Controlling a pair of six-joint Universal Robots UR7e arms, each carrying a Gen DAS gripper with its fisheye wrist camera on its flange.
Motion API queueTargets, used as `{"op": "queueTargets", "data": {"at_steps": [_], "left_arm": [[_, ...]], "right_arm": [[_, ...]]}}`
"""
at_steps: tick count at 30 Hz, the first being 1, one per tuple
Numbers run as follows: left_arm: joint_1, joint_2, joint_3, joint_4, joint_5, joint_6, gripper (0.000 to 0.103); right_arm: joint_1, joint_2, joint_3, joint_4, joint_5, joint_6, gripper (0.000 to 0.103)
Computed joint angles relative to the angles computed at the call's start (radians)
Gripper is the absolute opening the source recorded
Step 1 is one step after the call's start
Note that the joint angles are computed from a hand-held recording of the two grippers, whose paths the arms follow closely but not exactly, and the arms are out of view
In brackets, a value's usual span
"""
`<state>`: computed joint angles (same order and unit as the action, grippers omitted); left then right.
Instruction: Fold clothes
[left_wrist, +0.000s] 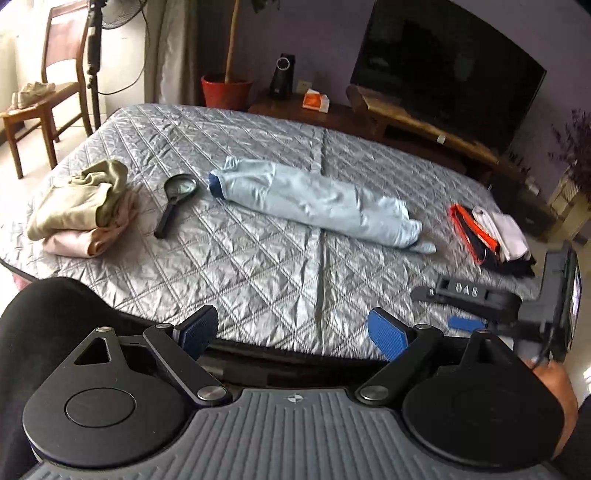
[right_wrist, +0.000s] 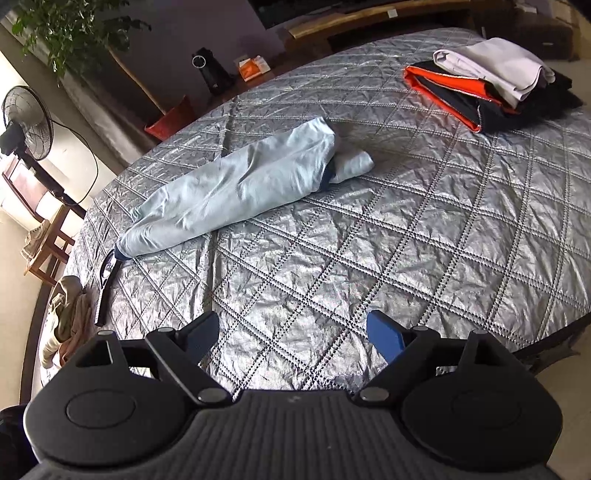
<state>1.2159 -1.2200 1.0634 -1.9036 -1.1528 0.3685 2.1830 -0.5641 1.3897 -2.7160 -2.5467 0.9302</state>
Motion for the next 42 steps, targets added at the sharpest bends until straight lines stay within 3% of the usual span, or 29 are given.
{"op": "queueTargets", "data": {"at_steps": [6, 13, 19, 22, 29, 34, 42], "left_arm": [[0.032, 0.089, -0.117, -0.055, -0.054, 0.062, 0.092], [0.074, 0.239, -0.392, 0.072, -0.191, 0.132, 0.092], [0.107, 0.236, -0.345, 0.035, -0.269, 0.151, 0.094], [0.119, 0.256, -0.37, 0.084, -0.253, 0.126, 0.094], [0.13, 0.275, -0.399, 0.105, -0.263, 0.089, 0.094], [0.132, 0.31, -0.451, 0.165, -0.256, 0.045, 0.094], [0.124, 0.293, -0.399, 0.148, -0.247, 0.064, 0.094]], "right_arm": [[-0.007, -0.013, 0.011, 0.02, 0.032, 0.035, 0.085], [-0.013, -0.013, -0.006, 0.078, 0.044, 0.074, 0.084], [-0.011, 0.005, -0.052, 0.167, 0.026, 0.091, 0.084], [-0.011, 0.009, -0.061, 0.189, 0.021, 0.1, 0.084], [-0.018, -0.007, -0.026, 0.13, 0.032, 0.138, 0.084], [-0.02, 0.009, -0.058, 0.166, 0.019, 0.116, 0.082], [-0.026, -0.008, -0.008, 0.043, 0.037, 0.091, 0.081]]}}
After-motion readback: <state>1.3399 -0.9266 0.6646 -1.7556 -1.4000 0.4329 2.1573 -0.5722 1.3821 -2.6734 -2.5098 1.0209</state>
